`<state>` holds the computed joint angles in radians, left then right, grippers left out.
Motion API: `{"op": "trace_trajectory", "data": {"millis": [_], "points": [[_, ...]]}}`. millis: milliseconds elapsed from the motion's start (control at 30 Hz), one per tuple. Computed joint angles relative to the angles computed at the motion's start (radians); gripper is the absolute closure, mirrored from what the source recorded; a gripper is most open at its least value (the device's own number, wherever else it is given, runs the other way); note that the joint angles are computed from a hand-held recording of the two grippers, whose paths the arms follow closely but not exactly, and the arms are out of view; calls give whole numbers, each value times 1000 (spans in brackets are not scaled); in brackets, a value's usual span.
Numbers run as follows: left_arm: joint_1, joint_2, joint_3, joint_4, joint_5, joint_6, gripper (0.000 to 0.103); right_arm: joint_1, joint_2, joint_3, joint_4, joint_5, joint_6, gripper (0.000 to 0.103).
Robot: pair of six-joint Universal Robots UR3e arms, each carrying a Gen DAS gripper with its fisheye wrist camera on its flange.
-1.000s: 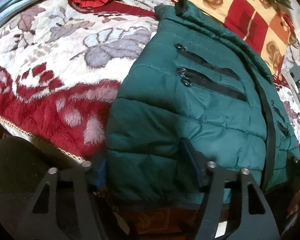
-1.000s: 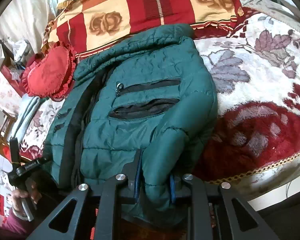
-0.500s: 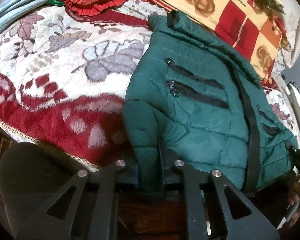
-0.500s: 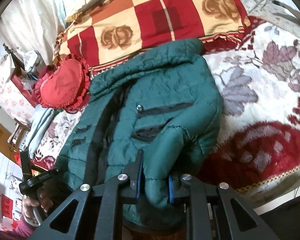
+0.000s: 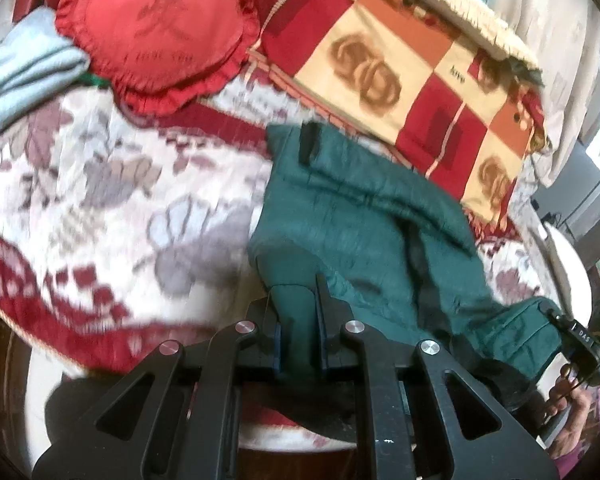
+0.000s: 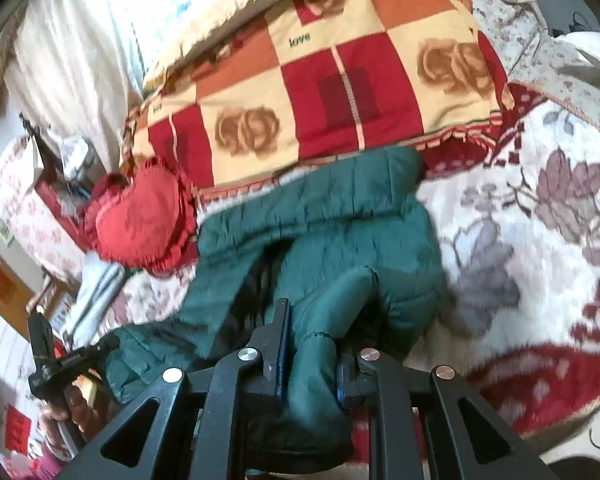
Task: Fold large clothes
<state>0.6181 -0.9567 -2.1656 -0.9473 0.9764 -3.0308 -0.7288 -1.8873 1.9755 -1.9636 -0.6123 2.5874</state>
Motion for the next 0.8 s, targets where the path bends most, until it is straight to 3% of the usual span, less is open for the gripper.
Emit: {"op": "trace_trajectory", "data": {"millis": [200, 400, 567, 800], "points": [[-121, -259, 190, 200, 73, -184, 91, 111, 219, -186, -231, -61, 216, 88], [-250, -523, 472, 240, 198, -275, 91, 229, 480, -485, -333, -170, 386, 88], [-321, -726, 685, 232, 282, -323, 91, 319, 679, -742, -314, -281, 441, 88], [-381, -996, 998, 155, 404, -369, 91, 401, 989, -1193, -176, -420, 493, 88]]}}
